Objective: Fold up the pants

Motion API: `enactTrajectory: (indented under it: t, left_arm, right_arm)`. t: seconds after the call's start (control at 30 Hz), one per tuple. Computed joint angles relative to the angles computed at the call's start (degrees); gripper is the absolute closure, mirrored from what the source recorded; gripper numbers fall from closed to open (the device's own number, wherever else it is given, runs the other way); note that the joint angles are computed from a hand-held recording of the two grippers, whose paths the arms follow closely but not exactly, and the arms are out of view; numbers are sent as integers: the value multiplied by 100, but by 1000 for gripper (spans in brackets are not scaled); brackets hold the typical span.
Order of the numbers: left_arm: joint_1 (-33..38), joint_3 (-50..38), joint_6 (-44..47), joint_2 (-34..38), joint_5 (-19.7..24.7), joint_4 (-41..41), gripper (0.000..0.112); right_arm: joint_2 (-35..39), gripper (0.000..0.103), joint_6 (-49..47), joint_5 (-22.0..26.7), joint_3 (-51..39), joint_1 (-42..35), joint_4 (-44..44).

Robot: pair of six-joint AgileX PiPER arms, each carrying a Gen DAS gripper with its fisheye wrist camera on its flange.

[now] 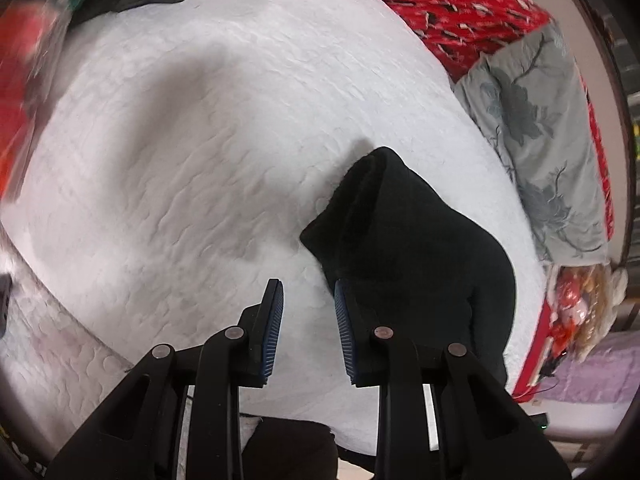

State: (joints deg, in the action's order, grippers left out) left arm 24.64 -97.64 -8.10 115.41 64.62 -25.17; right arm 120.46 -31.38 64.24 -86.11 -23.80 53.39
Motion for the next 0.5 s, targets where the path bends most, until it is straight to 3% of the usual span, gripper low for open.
enactTrajectory:
  t: [0.13,0.2,0.27,0.5]
  left_arm:
    - [134,442,472,-515,-181,-540,87]
    - [97,543,714,-673,-201,-879,64]
    - [-59,507,637,-687,-301,-899,52]
    - [-443,-368,-137,248,-111,-928,52]
  right_arm:
    - [-59,96,-3,-154,137,63,-39]
    - [-82,96,25,-179,161,83,-37]
    - [-89,96,93,-223,141,131,-52]
    - [-115,96,300,-254,84,207,-190]
